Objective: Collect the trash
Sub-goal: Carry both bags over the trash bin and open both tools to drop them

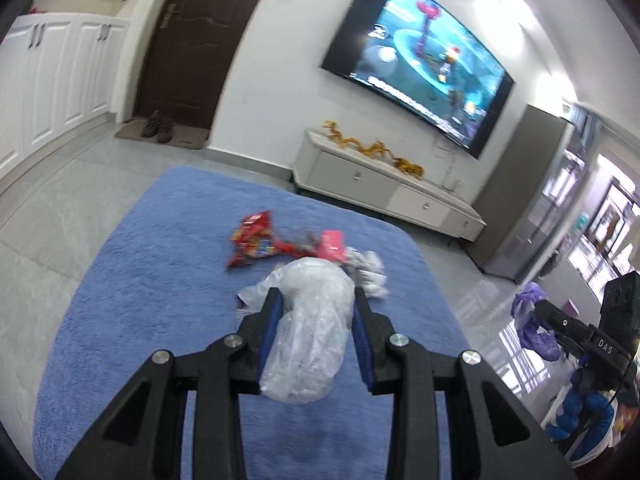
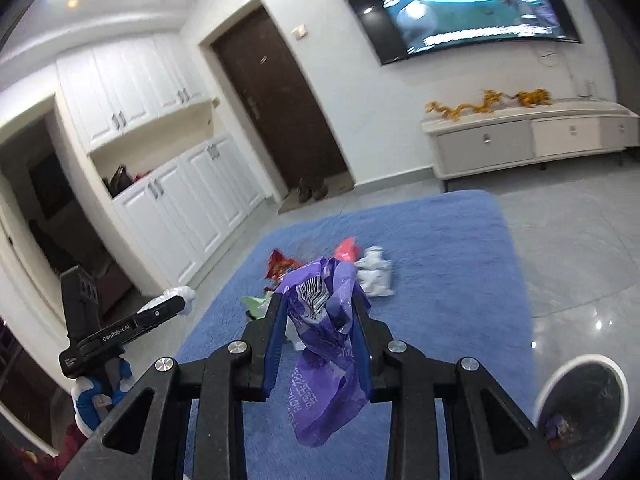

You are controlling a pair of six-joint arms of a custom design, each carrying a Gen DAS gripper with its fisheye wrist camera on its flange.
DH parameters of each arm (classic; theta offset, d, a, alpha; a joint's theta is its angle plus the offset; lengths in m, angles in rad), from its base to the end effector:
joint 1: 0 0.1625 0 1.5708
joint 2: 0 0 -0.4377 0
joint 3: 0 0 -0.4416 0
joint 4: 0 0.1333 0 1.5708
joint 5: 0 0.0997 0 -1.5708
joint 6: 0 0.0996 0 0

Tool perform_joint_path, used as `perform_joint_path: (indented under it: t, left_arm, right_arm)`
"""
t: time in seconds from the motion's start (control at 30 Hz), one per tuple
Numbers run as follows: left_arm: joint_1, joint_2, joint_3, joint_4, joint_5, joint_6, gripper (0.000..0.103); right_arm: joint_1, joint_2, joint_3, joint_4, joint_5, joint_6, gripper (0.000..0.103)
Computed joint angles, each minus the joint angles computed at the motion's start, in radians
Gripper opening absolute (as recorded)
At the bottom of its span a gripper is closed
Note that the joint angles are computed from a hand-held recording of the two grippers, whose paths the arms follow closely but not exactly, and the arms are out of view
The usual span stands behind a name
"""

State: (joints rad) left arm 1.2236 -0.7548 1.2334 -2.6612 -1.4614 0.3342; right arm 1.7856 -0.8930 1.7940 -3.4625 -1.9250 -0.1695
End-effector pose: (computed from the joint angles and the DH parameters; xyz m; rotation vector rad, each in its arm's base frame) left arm -0.1534 -0.8477 0.2352 0.9215 2.7494 -0.9167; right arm 0.2417 -0.6447 0.1894 0.2397 -2.4961 1.3583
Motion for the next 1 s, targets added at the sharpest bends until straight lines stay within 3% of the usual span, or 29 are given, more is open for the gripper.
perform_joint_path:
  t: [0.23,0.33,0.5,0.63,0.77,1.0]
  left_arm:
    - [-0.071,0.002,0.045,0.044,-0.062,0.046,0.032]
    - [-0.107,0.017,0.054,0.078,-0.079,0.064,0.032]
    - [-0.163,0.054,0.064,0.157,-0.08,0.093,0.032]
    - [-0.21,0.088,0.076,0.203,-0.059,0.131,0.032]
    - [-0.249,0.136,0.072,0.239,-0.039,0.153,0.032]
    - [-0.294,0.253,0.002,0.317,-0.018,0.163,0.032]
  right_arm:
    - [-0.005,-0.14,0.212,-0.21,-0.179,0.023,0.029]
    - [-0.009,-0.187,0.286,-0.29,-0.305,0.008,0.029]
    - [-0.067,-0.256,0.393,-0.388,-0.361,0.061,0.029]
    - [-0.142,-0.296,0.459,-0.43,-0.33,0.133,0.029]
    - [-0.243,-0.326,0.518,-0.442,-0.239,0.209,0.029]
    - [-0.386,-0.337,0.534,-0.374,-0.122,0.295,0.029]
